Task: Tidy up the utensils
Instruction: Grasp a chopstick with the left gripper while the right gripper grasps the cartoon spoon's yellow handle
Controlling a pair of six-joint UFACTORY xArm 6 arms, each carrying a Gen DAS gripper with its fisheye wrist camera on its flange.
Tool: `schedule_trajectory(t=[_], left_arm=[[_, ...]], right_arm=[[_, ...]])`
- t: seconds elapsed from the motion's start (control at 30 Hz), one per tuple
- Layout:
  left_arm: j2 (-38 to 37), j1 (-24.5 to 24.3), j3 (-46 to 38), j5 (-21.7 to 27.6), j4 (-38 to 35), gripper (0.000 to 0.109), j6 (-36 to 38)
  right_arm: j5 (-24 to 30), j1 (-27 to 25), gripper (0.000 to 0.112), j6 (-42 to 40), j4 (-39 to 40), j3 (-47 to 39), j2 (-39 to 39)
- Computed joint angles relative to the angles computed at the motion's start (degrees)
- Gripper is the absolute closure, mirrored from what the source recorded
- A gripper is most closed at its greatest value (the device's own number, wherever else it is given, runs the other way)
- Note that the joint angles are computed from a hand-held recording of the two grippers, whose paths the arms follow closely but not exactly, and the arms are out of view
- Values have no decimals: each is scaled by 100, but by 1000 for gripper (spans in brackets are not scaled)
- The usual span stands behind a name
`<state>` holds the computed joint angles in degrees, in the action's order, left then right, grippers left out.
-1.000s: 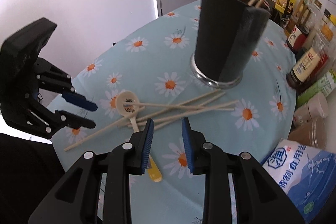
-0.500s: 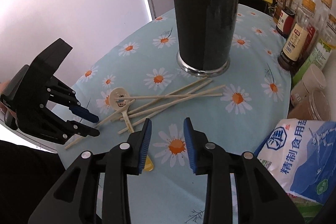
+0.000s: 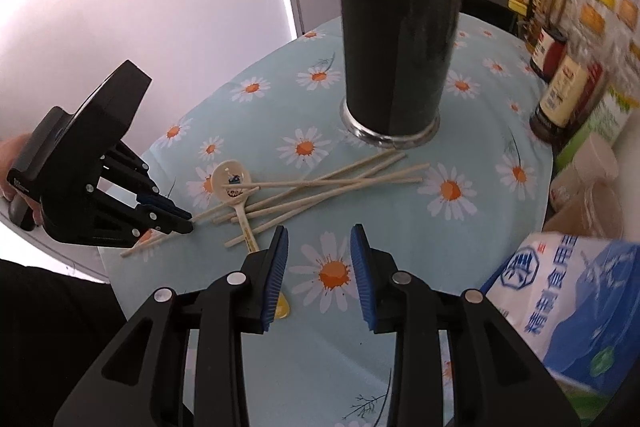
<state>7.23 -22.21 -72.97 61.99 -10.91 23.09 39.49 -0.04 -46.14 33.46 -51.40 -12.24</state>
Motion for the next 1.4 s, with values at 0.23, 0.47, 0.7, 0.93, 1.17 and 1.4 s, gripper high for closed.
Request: schedule_trajectory(t=[0.23, 0.47, 0.7, 0.93, 1.17, 1.4], left_arm=[[-224, 387, 192, -111, -620, 105, 553], [-680, 800, 576, -168, -1441, 105, 1096], [-860, 1224, 812, -209, -2231, 105, 1395], [-975, 1449, 1041, -329, -2566, 105, 1432], [-888, 1557, 930, -204, -2605, 105, 1512], [-796, 1559, 914, -108, -2551, 105, 1597]], right_arm=[[269, 281, 79, 377, -746, -746, 458], [871, 732, 79, 577, -1987, -1868, 1222], [1781, 1126, 79, 492, -3220, -3034, 2089], [2644, 1222, 79, 239, -3208, -3297, 2364], [3399, 1262, 88, 508, -3105, -3494, 2742], [3823, 1312, 92, 745, -2956, -3830, 3077]])
